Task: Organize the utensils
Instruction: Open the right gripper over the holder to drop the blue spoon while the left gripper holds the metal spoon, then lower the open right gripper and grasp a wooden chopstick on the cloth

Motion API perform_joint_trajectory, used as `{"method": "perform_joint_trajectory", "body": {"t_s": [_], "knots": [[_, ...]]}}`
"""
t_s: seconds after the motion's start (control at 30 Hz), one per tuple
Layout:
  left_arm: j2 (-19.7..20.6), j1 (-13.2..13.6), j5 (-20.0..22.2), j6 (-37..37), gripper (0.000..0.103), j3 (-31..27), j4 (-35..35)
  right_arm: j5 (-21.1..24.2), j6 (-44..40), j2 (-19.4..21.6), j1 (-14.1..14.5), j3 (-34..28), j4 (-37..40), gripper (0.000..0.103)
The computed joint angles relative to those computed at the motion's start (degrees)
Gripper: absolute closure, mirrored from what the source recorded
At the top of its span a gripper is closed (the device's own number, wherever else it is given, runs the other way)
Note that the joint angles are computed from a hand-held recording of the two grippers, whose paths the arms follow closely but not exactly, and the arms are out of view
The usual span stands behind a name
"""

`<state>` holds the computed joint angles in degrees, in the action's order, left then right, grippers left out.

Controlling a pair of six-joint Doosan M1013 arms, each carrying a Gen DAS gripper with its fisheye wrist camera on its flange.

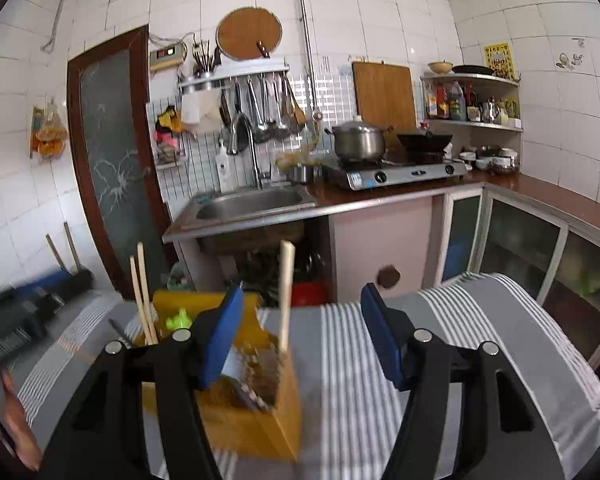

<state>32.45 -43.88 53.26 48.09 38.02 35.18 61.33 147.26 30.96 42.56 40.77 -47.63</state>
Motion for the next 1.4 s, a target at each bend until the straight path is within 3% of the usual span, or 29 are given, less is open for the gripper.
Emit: {"method": "perform_joint_trajectory", "body": {"t_s": [0.17, 0.3, 0.63, 0.93, 1.03, 1.17, 1.23, 1.4], "knots": [[-4.34, -0.53, 1.96, -3.80, 0.013, 5.75, 2.05, 0.94, -0.52, -3.93, 1.46, 6.02, 2.50, 0.042], [-7.90, -1.01, 4.12, -6.41, 0.005, 11.92, 3.16, 1.87, -2.42, -5.15, 3.16, 9.43, 4.87, 0.042], [-12.26, 0.68, 7.78, -9.40, 0.006, 25.05, -4.26, 2.60, -8.22, -3.54, 5.59, 11.63, 14.22, 0.042], [-13.04, 1.57, 11.15, -10.06, 0.006, 29.89, -3.62, 9.27, -19.90, 2.13, 5.86, 4.19, 22.47, 0.044], [-13.20, 2.18, 11.25, -9.72, 0.006, 30.35, -4.86, 11.91, -22.94, 4.37, 5.90, 0.85, 23.75, 0.051], [-13.10, 2.30, 11.17, -9.57, 0.006, 30.07, -6.39, 14.14, -24.82, 6.89, 5.53, -3.35, 24.81, 0.068], [-12.86, 1.92, 11.45, -8.97, 0.006, 29.52, -6.39, 15.55, -25.94, 7.97, 5.40, -5.44, 25.48, 0.095], [-12.13, 0.32, 11.67, -7.61, 0.006, 28.00, -6.32, 14.60, -22.08, 6.12, 5.08, -2.37, 25.19, 0.097]]}}
